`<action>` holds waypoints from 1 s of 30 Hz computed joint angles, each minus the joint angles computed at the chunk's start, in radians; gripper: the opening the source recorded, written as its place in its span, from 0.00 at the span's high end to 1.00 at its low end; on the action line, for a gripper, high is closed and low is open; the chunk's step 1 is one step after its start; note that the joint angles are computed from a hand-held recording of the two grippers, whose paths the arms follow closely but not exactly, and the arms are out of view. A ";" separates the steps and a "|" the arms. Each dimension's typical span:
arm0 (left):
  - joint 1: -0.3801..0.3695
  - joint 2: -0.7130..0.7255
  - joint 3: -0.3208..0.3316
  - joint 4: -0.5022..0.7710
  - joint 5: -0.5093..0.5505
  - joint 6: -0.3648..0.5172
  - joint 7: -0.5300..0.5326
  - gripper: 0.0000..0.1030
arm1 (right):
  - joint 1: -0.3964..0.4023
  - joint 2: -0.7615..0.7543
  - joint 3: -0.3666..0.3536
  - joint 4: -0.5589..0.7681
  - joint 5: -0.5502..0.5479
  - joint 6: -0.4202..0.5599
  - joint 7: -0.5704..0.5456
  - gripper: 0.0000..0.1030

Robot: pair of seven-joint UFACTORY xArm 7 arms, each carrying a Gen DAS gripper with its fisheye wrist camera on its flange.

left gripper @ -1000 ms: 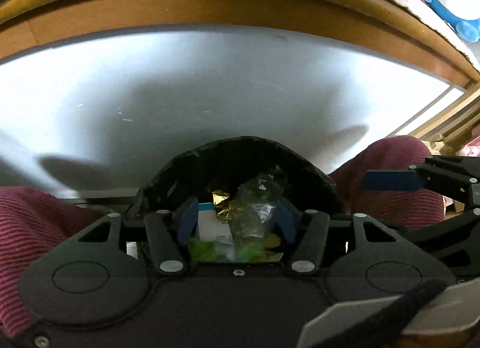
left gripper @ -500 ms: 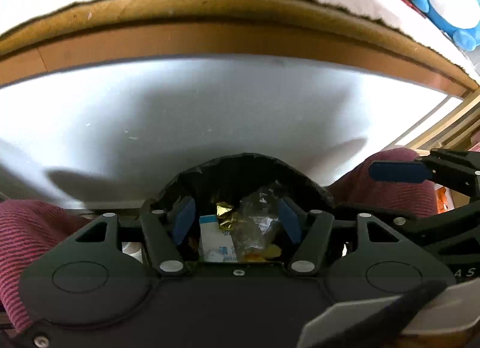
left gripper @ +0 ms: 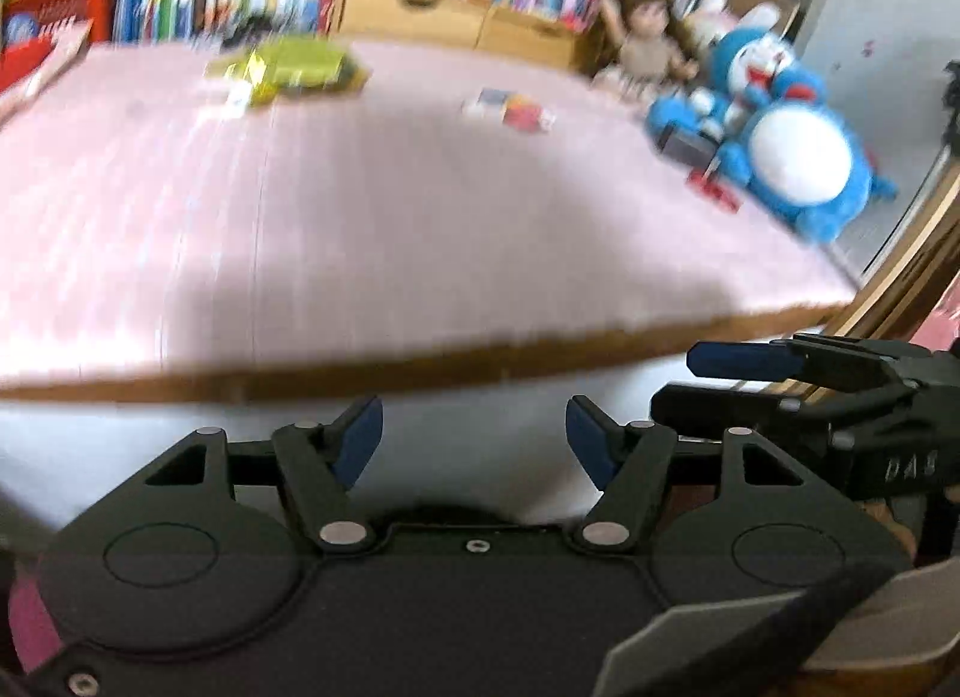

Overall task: Collect trash
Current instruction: 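Raise both empty tools back above the bed, then grasp the yellow-green foil bag with the left tool while the right tool grasps the snack packet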

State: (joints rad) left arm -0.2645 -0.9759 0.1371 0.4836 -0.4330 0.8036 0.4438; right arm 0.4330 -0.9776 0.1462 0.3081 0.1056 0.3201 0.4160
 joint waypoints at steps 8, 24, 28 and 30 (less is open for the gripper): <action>-0.066 0.174 -0.001 0.110 -0.041 -0.285 0.030 0.26 | -0.224 0.104 0.060 0.072 -0.108 -0.142 0.025 0.18; -0.308 0.779 0.213 0.524 -0.403 -0.609 0.186 0.20 | -0.789 0.477 0.349 0.297 -0.210 -0.407 0.200 0.31; -0.282 0.946 0.211 0.676 -0.504 -0.600 0.257 0.19 | -0.848 0.609 0.376 0.409 -0.254 -0.351 0.234 0.31; -0.247 1.027 0.199 0.748 -0.461 -0.592 0.185 0.19 | -0.863 0.677 0.379 0.462 -0.286 -0.317 0.250 0.31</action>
